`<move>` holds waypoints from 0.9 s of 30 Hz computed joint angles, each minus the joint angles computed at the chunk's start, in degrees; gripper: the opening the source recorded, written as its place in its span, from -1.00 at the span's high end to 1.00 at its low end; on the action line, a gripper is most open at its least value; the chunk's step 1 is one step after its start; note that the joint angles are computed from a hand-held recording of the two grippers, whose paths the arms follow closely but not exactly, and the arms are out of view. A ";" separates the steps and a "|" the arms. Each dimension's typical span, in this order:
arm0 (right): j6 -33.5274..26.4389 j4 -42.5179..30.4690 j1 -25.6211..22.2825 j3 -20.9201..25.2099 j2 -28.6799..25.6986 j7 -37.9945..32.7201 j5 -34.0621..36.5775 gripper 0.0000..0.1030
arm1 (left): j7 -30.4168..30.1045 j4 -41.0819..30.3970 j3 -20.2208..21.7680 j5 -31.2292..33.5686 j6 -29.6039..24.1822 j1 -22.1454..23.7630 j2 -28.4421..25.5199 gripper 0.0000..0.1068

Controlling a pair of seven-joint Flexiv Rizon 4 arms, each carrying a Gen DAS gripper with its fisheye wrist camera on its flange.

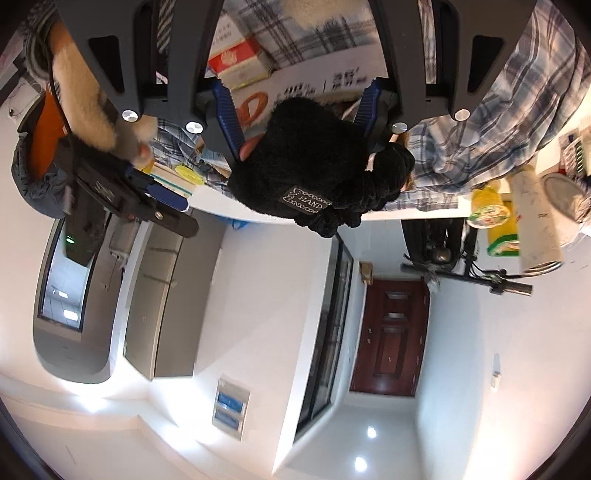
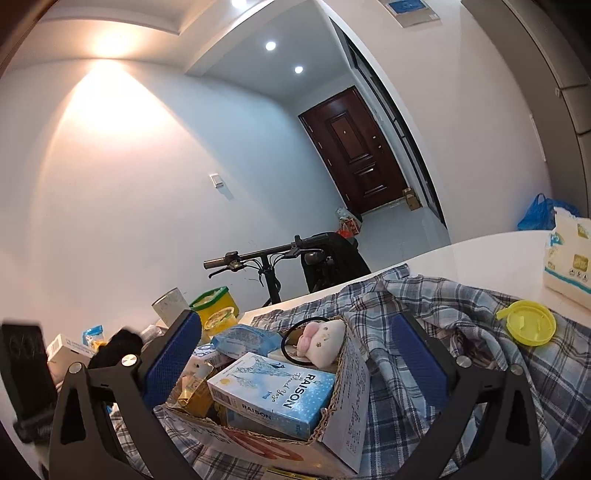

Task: Organize objects
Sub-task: 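Lower the black plush toy into the cardboard box and open the left tool, then grasp the red-and-white FILTER CIGARETTES pack with the left tool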

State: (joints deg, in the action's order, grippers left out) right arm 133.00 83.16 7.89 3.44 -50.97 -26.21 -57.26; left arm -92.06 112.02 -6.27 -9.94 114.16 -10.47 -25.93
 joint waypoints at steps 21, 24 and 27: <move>-0.55 2.71 0.21 0.36 1.51 -4.76 1.10 -0.99 | -1.13 -15.33 7.04 0.78 -9.35 -4.56 -7.77 -0.93; -0.73 2.19 -0.08 0.71 1.24 -4.32 0.32 -0.99 | -0.88 -11.62 7.16 -1.58 -5.37 -4.96 -5.62 -0.93; -0.66 1.73 -0.42 0.95 0.91 -2.95 -0.80 -0.99 | 0.17 -6.72 5.38 -1.63 -2.82 -4.21 -2.36 -0.93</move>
